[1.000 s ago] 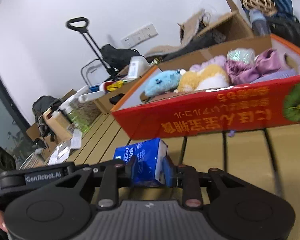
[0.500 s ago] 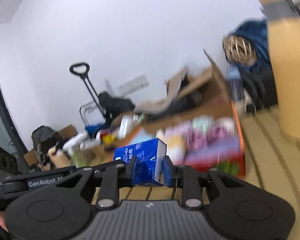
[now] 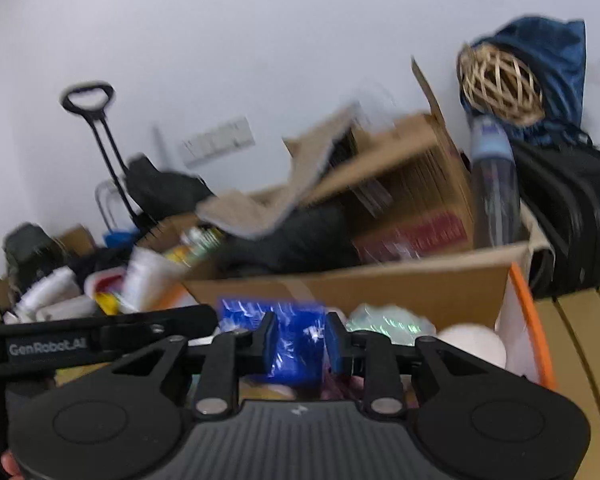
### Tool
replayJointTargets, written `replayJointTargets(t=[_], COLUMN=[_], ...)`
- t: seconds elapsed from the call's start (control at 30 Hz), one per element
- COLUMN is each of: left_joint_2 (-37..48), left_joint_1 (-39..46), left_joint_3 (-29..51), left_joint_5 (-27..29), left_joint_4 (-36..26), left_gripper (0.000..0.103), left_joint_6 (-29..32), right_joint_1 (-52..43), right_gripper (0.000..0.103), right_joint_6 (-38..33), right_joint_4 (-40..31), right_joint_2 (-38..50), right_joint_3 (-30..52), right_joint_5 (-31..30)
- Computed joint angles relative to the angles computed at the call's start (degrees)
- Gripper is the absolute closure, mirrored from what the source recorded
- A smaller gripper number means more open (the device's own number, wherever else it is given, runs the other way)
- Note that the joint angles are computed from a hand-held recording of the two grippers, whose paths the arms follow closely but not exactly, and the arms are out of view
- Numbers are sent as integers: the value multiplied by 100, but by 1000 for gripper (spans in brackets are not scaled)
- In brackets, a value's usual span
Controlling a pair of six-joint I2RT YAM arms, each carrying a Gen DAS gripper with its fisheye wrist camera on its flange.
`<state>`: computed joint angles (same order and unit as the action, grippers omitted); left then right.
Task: Organize soft objects
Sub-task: 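Carry the tissue pack with both grippers into the box and open them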
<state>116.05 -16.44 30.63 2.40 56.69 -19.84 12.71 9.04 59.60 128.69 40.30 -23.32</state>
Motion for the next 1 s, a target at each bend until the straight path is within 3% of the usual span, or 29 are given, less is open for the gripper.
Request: replayJointTargets(t=[0.07,0.17,0.37,0.43,0.5,0.63,0.73,0.83,0.93,1.0], left_joint_2=[318,452,404,289,-80,-1589,-3273,-5298,-6484,-6138], left_joint_1=[29,24,-145,-210,-314,-701,-1342,-2533,-4686,-6126], left_joint_3=[27,241,-6,-120,-358,-1185,-1810,-2230,-1956,-1384], left_joint_5=[-85,-318,-347,-449,-689,-1261,-2205,-3524,-5605,-6521], left_joint_4=[166,-299,19,54,-65,-649,-1788,-3667,-6524,-8743], left_gripper=[69,68,68,64,58,52,50,37,33,30], left_joint_6=[89,-263,-421,-470,-526,-511,-632,-1185,-2948,-5233], right_joint_1=[-67,-33,-95,-30,-69,-391,-769,-1408,-2383,-3280], right_gripper=[78,76,76,74,74,60,59,54,48,47], right_joint_6=[-113,-379,-742,-849,-854,-1000,-1293,-1565,-2058,-2647], right_joint_4=[-73,-255,-1132,-999,-1050,-948,-1341,-2113,-3546,-5135], right_joint_2=[130,99,-68,-214,-556,-1824,-3137,-4666,-6531,-7971], right_joint_3=[117,198,353,146,-154,-1230,-2037,-2753,-3350,-3570], right_joint_5=[-141,260,265,483,393,-10,-237,-669,-1378,-2074])
